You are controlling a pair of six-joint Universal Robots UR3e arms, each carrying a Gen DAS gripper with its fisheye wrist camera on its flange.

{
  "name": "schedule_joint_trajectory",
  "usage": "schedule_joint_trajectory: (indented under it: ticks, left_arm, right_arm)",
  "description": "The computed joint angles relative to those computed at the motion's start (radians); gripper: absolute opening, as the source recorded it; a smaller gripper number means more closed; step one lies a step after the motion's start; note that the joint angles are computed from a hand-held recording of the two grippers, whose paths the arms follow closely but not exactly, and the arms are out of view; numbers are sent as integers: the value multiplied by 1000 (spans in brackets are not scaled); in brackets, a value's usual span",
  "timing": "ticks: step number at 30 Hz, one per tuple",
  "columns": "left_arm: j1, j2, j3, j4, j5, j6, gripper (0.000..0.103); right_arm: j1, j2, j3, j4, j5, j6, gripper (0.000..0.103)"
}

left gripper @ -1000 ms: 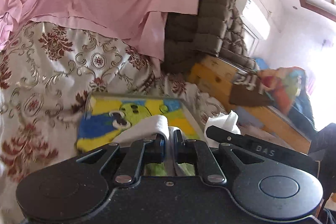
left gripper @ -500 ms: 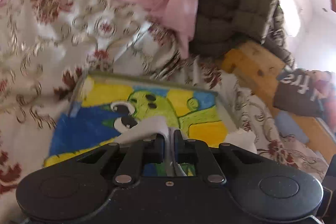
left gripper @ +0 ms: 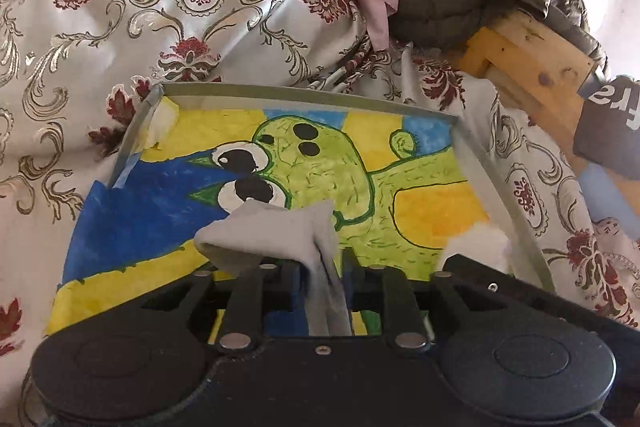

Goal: Organize soft objects
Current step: 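Open the left tool and the right tool to drop the cloths into the tray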

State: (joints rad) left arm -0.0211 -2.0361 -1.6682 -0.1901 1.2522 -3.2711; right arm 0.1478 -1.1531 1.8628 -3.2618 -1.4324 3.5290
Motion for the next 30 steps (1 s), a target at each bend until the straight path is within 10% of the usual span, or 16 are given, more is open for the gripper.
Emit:
schedule_joint_trajectory:
  ticks: [14,22,30]
  left_arm:
    - [43,312,-315,198,51,-121,99]
    - [100,678,-577,224,-20,-102,102]
    - [239,1183,-770,-6,-103,-58,102]
  right_arm:
    - [106,-308,134,46,-236,-129,100]
    - [224,-520,287,11,-417,-86,103]
    - [551,-465,344,-297,-790,-176,103]
